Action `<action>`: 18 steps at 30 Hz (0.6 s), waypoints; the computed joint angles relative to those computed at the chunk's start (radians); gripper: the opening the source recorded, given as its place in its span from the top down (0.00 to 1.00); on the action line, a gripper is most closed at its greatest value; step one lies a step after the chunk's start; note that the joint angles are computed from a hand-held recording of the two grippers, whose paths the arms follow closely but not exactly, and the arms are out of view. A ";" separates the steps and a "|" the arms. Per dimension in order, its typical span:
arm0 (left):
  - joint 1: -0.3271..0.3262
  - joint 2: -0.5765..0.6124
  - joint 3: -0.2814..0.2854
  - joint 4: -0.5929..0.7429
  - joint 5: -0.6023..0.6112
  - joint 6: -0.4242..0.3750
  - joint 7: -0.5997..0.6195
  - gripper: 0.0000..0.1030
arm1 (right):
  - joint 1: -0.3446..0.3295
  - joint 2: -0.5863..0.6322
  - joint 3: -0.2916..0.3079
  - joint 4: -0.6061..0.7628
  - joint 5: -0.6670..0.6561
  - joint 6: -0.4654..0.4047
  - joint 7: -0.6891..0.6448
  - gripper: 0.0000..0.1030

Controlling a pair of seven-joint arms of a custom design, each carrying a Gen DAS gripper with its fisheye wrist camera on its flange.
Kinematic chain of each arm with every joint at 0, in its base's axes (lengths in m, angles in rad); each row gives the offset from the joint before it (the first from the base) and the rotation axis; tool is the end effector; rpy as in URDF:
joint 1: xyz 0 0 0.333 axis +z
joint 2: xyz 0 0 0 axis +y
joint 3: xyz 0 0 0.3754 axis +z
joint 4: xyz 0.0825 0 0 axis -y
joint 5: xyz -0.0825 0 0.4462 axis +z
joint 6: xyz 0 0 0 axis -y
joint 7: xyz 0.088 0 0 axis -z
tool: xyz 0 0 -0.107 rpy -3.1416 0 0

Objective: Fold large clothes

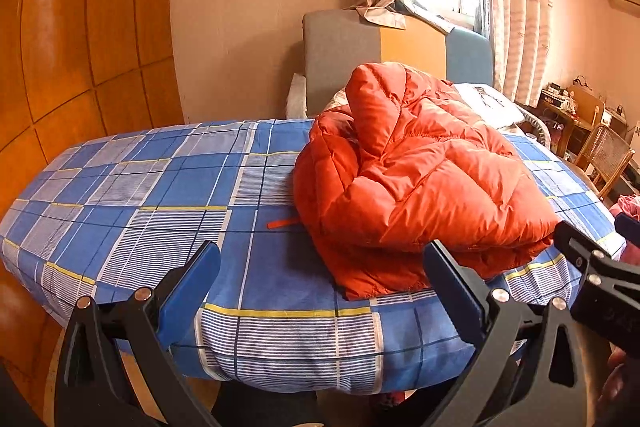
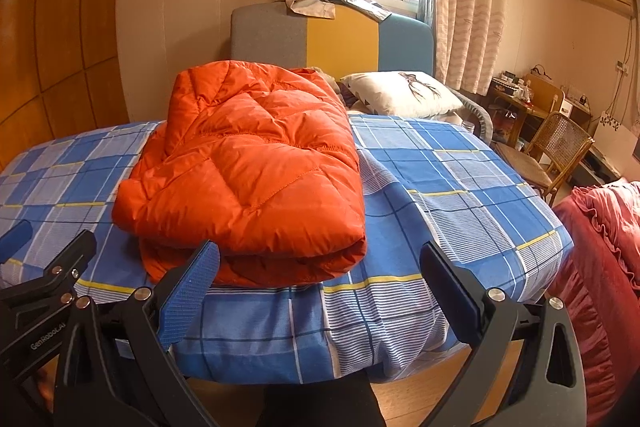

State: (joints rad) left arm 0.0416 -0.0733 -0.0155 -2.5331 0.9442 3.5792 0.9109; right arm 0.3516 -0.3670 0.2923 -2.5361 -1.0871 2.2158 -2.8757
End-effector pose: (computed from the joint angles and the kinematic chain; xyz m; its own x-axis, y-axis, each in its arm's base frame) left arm 0.4970 -0.0884 0.4188 -0.3838 -0.9234 0.0026 -0.5060 0.2080 -0.8371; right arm 0.3849 0.2556 0.4373 -0.5197 -0.8513 0.0726 -0.5214 0.2487 -0.8163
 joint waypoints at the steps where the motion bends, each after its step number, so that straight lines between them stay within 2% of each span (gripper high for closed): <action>1: -0.001 0.000 0.003 0.003 0.015 0.002 -0.015 0.02 | 0.000 -0.001 0.000 -0.001 -0.001 0.000 0.003 0.03; 11: -0.002 -0.019 0.003 -0.017 -0.022 0.023 0.016 0.02 | 0.001 0.004 0.006 0.006 -0.003 -0.016 0.010 0.03; 18: 0.000 -0.014 0.016 0.002 0.073 0.019 -0.067 0.02 | 0.011 0.006 0.005 0.011 -0.006 -0.024 0.007 0.03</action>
State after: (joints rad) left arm 0.0414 -0.0868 0.0004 -2.5308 1.0171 3.5986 0.8442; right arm 0.3629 -0.3608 0.2978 -2.5254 -1.0932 2.1923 -2.8686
